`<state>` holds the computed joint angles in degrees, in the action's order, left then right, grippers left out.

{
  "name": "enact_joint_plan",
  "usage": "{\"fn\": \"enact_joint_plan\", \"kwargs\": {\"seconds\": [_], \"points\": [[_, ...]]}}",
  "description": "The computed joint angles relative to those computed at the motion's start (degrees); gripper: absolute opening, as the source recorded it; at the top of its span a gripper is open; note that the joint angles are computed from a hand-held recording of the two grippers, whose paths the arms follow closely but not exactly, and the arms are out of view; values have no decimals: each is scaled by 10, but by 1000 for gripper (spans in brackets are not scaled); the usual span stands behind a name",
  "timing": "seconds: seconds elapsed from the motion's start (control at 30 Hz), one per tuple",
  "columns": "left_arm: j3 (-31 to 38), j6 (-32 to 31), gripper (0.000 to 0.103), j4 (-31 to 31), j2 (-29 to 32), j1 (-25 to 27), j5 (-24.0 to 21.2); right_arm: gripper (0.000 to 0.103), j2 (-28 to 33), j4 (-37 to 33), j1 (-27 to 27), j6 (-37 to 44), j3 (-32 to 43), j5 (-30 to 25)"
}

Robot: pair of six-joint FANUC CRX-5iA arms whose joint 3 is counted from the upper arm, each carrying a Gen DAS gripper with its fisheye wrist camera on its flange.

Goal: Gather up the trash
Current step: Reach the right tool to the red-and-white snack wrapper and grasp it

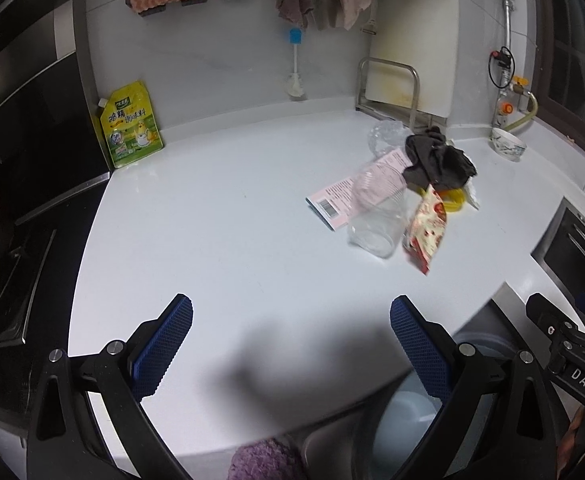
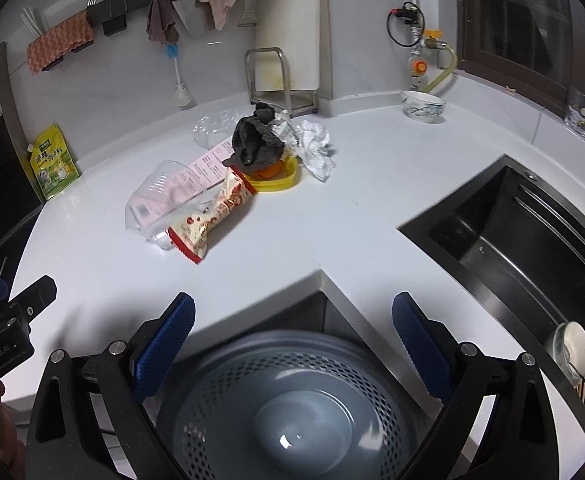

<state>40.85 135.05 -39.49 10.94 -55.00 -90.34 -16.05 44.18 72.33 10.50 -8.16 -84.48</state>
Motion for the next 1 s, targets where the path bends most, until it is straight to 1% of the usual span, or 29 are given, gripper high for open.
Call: {"fn": "enact_joint_plan", "kwargs": {"seconds": [0.13, 0.3, 0.47, 0.7, 1.0], "points": [[-1, -19, 97, 6, 3, 25, 16, 95, 36, -30, -51, 31, 32, 45], [-18, -25, 97, 32, 1, 56, 39, 95, 75, -62, -98, 58, 66, 84], [-27, -36, 97, 43, 3, 71, 49, 95, 114, -102, -137, 90, 104, 113], [-37, -45, 97, 72, 5, 94, 69, 95, 153, -125, -169, 109, 138, 121], [-35, -53, 97, 85, 15, 103, 79, 94, 178, -133, -183, 125, 151, 121]]}}
